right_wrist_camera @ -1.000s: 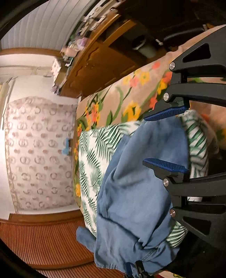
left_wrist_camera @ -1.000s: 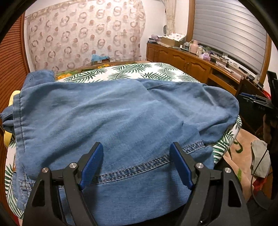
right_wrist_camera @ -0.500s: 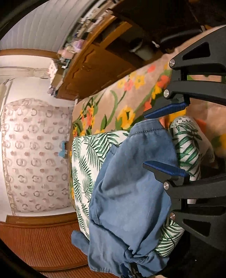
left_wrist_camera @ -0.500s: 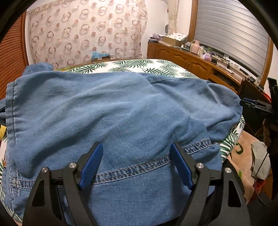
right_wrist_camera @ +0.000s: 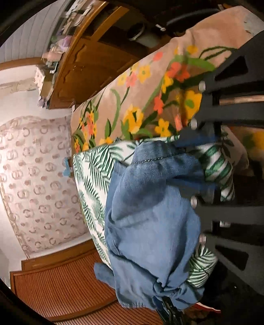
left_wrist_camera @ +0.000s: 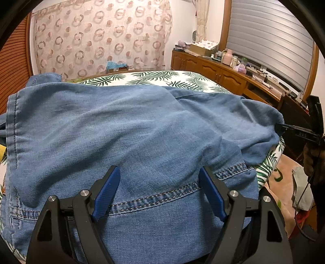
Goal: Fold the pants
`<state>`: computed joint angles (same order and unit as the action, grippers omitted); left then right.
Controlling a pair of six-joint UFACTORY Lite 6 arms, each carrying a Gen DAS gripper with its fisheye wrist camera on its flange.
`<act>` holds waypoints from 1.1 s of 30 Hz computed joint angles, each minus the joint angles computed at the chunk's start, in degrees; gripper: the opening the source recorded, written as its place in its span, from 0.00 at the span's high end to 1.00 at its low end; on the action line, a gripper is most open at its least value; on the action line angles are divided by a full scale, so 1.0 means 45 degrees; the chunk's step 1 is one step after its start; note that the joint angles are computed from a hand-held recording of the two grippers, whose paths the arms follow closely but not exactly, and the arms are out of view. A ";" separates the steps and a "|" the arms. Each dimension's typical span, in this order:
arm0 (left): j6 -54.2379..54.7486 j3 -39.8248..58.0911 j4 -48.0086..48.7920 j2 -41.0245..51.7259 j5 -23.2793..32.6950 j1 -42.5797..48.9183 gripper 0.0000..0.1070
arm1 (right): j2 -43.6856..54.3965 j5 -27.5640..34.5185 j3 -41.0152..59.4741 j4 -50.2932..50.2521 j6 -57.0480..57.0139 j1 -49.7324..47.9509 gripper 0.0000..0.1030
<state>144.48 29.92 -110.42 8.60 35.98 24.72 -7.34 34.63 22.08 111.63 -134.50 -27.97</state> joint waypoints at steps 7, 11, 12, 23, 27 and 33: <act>-0.1849 0.0141 0.1777 -0.0530 0.0490 0.1096 0.25 | -0.2994 -0.0036 -0.0145 -0.2461 0.3003 0.0828 0.92; -0.2745 0.0105 0.2999 -0.1238 0.1296 0.2297 0.25 | -0.4445 0.0143 0.0568 -0.4273 0.5588 0.2156 0.92; -0.2865 0.0054 0.3180 -0.1472 0.1393 0.2512 0.25 | -0.4549 0.0217 0.0779 -0.4471 0.5990 0.2524 0.92; -0.3781 0.0405 0.5335 -0.2388 0.3420 0.5620 0.25 | -0.3589 -0.2295 0.4424 -0.4198 0.7651 0.9311 0.92; -0.4060 0.0775 0.6012 -0.2419 0.4228 0.6862 0.25 | -0.2424 -0.2868 0.5736 -0.3764 0.7325 1.1347 0.92; -0.3864 0.1440 0.6307 -0.1798 0.5107 0.8329 0.25 | -0.0362 -0.3855 0.6870 -0.3305 0.6447 1.3258 0.92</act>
<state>127.10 36.40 -82.04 0.51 58.96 62.20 -8.97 17.29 53.00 96.76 -105.48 31.69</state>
